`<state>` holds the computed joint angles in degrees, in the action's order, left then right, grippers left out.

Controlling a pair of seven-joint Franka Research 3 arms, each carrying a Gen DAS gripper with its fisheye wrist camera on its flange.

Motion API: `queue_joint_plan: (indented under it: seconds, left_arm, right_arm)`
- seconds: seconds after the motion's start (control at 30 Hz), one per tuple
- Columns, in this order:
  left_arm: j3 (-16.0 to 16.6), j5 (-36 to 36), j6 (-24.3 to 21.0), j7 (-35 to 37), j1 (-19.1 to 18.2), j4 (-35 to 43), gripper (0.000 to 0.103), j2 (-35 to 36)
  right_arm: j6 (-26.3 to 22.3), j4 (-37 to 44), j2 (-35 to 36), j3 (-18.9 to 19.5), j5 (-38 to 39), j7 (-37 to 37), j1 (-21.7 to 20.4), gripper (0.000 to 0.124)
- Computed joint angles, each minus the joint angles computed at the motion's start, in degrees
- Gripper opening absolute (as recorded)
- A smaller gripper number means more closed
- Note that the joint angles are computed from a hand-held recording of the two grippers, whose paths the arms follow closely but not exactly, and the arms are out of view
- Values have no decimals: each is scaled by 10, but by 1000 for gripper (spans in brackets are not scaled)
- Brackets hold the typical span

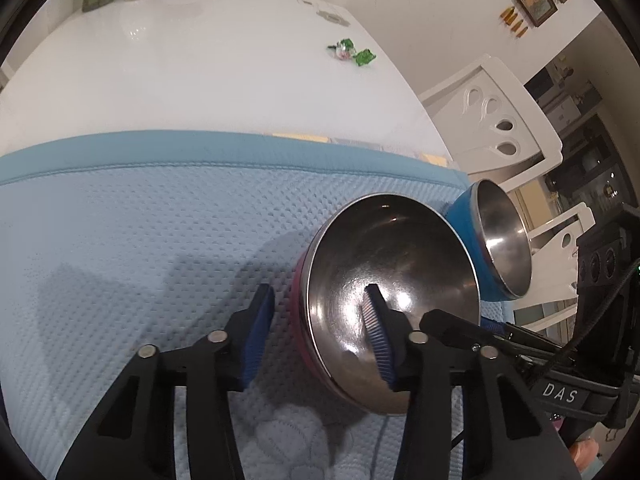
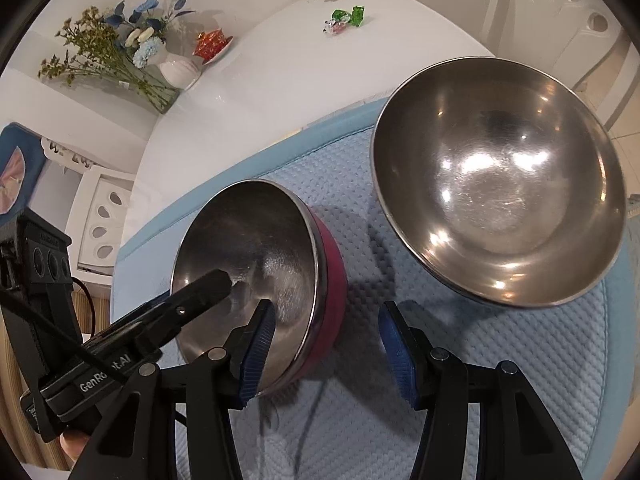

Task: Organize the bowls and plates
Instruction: 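Close both grippers on the red steel bowl rim, then lift the red steel bowl and lower it into the pink bowl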

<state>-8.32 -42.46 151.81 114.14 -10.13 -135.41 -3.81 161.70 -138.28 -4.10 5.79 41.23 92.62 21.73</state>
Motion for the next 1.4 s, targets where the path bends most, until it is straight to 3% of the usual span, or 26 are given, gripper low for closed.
queue_joint_plan:
  seconds: [0.13,0.3,0.37,0.47,0.57,0.97,1.07,1.17,1.4]
  left_arm:
    - [-3,1,0,-1,0,1,26,7]
    - [-7,16,5,-10,2,-2,26,10]
    - [-7,15,10,-5,1,-4,19,11]
    - [-9,37,18,-13,1,-6,16,9]
    - [-5,28,22,-2,-3,-16,16,-9]
    - [42,42,12,-16,-57,-88,15,-172]
    - [51,72,10,-33,-72,-117,16,-230]
    - [47,116,14,-63,-79,-150,16,-289]
    - [56,189,-16,-130,-102,-211,16,-410]
  right_arm:
    - [-3,7,9,2,-23,16,-2,42]
    - [3,6,15,5,-24,27,1,34]
    - [2,9,19,6,-25,23,2,27]
    - [5,9,18,10,-94,75,-1,25]
    - [1,4,4,10,-102,83,1,25]
    - [-18,-56,-138,32,-178,188,5,25]
    - [-34,-77,-187,46,-197,220,5,25]
    - [-54,-100,-231,33,-167,225,34,25]
    - [-82,-141,-325,58,-158,275,55,25]
